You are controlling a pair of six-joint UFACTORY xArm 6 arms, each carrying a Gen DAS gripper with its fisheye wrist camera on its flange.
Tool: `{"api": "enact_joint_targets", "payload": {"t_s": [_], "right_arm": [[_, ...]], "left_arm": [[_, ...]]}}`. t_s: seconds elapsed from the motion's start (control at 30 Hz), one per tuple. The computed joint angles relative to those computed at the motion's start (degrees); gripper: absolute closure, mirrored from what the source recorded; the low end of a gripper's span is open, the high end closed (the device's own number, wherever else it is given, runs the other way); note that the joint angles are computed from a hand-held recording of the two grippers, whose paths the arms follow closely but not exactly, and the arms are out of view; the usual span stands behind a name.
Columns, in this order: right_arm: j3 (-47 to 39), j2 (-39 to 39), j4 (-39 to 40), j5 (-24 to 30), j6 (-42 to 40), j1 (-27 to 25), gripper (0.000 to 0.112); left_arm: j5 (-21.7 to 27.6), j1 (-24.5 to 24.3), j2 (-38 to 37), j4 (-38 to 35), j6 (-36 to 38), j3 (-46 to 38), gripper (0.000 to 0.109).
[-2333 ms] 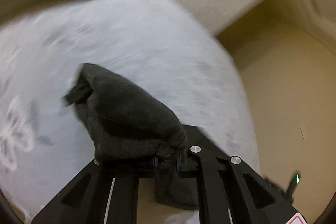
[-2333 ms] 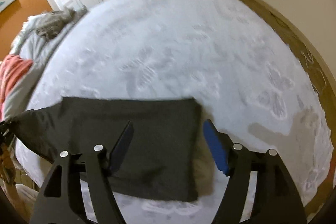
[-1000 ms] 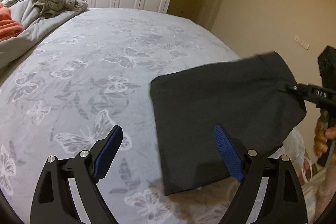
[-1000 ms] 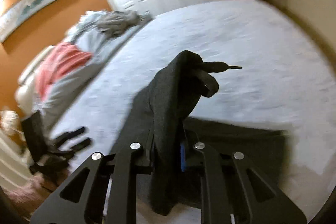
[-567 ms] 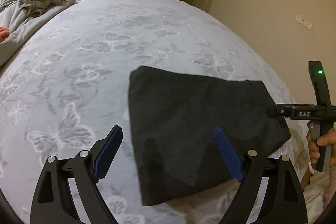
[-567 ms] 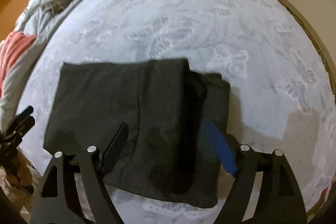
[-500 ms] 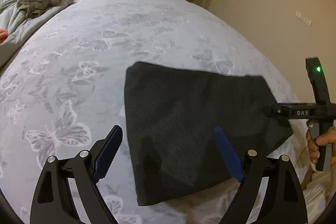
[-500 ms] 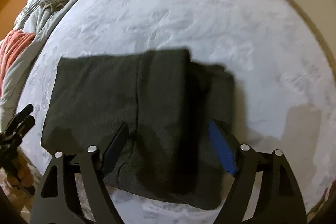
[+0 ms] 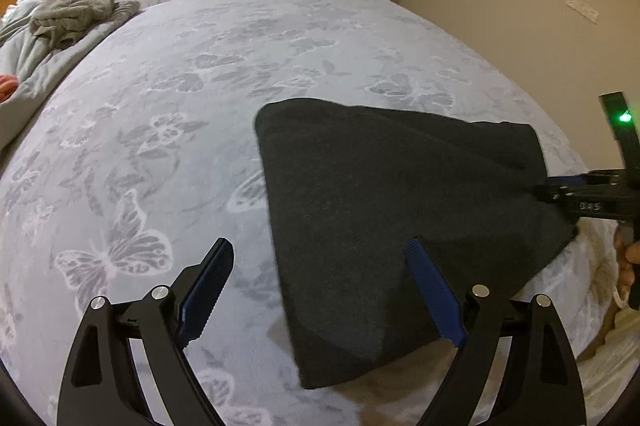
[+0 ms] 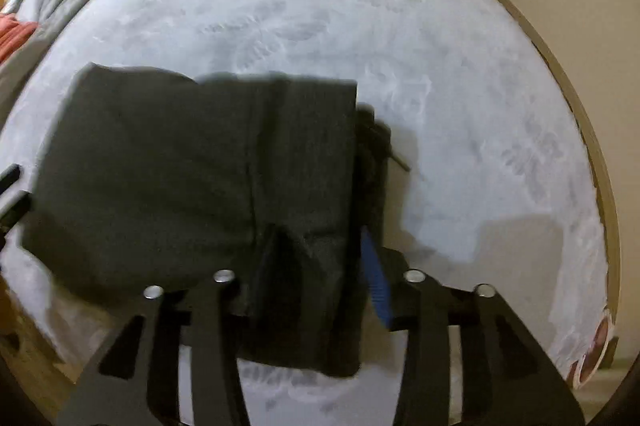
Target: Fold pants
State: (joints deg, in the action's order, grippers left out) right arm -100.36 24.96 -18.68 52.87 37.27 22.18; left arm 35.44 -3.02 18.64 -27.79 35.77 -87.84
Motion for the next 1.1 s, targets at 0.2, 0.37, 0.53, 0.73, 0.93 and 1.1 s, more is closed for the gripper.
{"api": "enact_joint_targets", "payload": {"t_s": [0.2, 0.37, 0.53, 0.73, 0.93, 1.1], "right_arm": [[7.72, -7.46, -3.02, -8.23, 5.23, -1.29, 0.020], [7.28, -6.45, 5.40, -7.79, 1.30, -2.86, 0.020], [6.79, -5.34, 3.07, -8.22, 1.96, -2.10, 0.020], [8.48, -6.37, -5.61, -18.53, 10.25, -2.81, 0.078], [-2.93, 1.68, 5.86, -9.13, 0.95, -4.24, 0.040], [-6.29, 4.70, 6.10, -6.28, 0.89, -4.10, 0.041]], "left_arm": [[4.11, 2.08, 2.58, -1.24, -3.61, -4.45, 0.022], [5.40, 2.48, 3.85, 0.45, -6.24, -5.98, 0.022], [8.62, 2.89, 5.03, -0.01, -7.11, -7.93, 0.022], [7.88, 2.74, 4.62, 0.62, -7.16, -7.17, 0.022], [8.01, 2.62, 4.63, 0.41, -6.51, -7.11, 0.022], [10.31, 3.05, 4.07, -2.75, -4.04, -7.51, 0.022]]}}
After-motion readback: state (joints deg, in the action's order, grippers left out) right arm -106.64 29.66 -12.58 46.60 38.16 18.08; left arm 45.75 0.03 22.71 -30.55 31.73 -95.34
